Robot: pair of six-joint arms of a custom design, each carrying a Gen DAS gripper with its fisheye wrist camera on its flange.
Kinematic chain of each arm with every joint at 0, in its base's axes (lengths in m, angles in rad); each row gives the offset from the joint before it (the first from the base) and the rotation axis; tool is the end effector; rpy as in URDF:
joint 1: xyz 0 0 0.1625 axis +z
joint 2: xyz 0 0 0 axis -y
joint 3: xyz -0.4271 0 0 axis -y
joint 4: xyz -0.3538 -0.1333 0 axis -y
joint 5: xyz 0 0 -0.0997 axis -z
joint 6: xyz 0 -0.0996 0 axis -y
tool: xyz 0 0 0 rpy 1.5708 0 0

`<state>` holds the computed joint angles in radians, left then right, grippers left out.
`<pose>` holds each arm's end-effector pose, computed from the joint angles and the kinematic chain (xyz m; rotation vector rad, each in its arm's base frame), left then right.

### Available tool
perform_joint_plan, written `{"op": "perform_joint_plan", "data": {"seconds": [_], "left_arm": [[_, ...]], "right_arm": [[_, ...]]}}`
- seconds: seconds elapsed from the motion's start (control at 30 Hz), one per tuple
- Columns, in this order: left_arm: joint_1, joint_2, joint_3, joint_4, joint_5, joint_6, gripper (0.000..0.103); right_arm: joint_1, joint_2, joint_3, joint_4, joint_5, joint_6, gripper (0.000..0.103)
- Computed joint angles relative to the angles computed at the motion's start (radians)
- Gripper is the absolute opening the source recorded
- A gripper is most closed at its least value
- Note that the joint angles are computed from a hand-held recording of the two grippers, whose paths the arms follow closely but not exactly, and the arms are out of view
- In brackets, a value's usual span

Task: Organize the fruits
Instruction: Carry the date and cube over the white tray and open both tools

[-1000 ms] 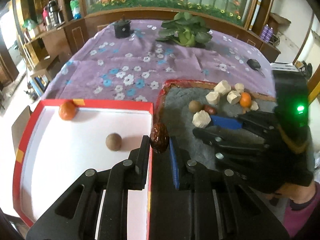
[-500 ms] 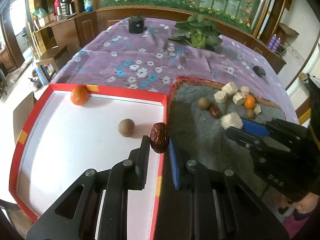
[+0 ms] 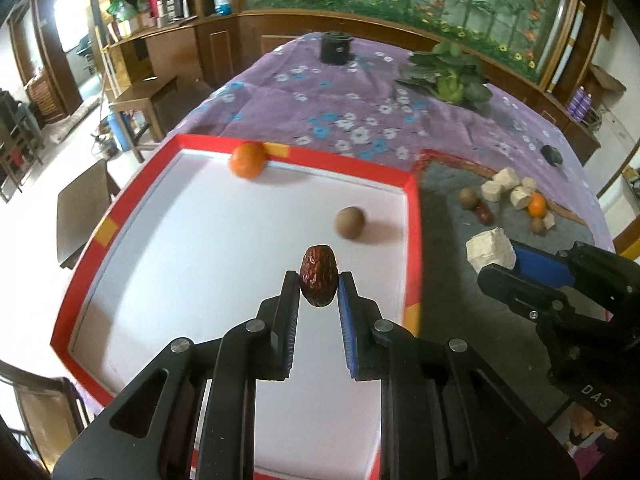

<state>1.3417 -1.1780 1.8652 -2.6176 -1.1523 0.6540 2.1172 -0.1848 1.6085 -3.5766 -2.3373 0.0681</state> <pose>0.0415 -0.5871 0.2825 1.0355 2.4290 -0.3507 0.3637 -0.4745 -0.1141 0.2875 -2.4057 0.9801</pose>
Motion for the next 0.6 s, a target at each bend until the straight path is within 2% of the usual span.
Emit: {"op": "perform_joint_plan", "data": {"seconds": [0.33, 0.6], "left_arm": [[0.035, 0.03, -0.05, 0.013, 0.021, -0.014, 0.019], [0.049, 0.049, -0.066, -0.009, 0.031, -0.012, 0.018]], "right_arm": [[-0.003, 0.051, -0.158, 0.184, 0.039, -0.031, 0.024], [-0.015, 0.081, -0.241, 0.293, 0.066, -0.03, 0.024]]}}
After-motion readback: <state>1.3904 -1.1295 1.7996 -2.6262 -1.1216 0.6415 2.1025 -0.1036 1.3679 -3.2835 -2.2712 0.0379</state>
